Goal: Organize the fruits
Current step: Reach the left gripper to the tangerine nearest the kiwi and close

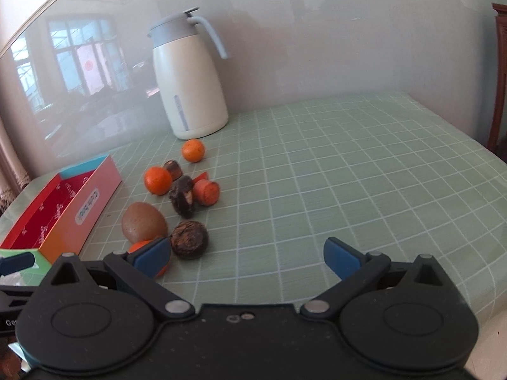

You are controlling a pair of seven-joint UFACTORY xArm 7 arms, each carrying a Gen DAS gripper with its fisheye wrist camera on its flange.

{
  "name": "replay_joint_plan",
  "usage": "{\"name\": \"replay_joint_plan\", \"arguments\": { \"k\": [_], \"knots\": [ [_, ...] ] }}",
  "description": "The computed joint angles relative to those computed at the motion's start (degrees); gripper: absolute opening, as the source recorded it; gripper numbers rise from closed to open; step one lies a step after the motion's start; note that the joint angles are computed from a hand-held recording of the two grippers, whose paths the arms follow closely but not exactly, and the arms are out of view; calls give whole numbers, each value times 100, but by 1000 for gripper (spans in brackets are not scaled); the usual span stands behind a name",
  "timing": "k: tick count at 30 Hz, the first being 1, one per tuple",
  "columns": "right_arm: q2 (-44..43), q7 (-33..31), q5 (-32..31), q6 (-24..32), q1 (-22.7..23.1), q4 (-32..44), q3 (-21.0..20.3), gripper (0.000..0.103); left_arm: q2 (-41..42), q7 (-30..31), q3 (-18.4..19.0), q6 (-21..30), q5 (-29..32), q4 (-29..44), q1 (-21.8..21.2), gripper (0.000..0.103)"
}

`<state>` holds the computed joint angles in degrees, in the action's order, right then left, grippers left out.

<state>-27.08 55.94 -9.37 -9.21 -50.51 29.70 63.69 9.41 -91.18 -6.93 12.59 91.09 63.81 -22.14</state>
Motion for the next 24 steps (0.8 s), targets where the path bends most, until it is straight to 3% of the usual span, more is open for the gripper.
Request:
{"name": "replay_joint_plan", "arguments": {
  "k": [7,11,19,20,22,24],
  "knots": [
    [-167,81,181,-172,66,-185,-165,103,348,108,-82,-87,290,401,-154,103],
    [-179,27,275,-241,74,-226,-205,103,529,-139,-82,-322,481,638,-204,103],
    [-199,-42,427,-244,180,-332,-368,103,906,139,-19,-451,206,983,-387,102],
    [-198,-48,444,-254,209,-353,-404,103,950,216,4,-469,125,1015,-408,94],
    [-210,-59,488,-286,249,-396,-446,103,1060,933,17,-512,-602,1037,-416,79],
    [-208,-87,519,-288,257,-408,-458,103,1134,1265,75,-539,-1024,1048,-465,78]
  ]
}}
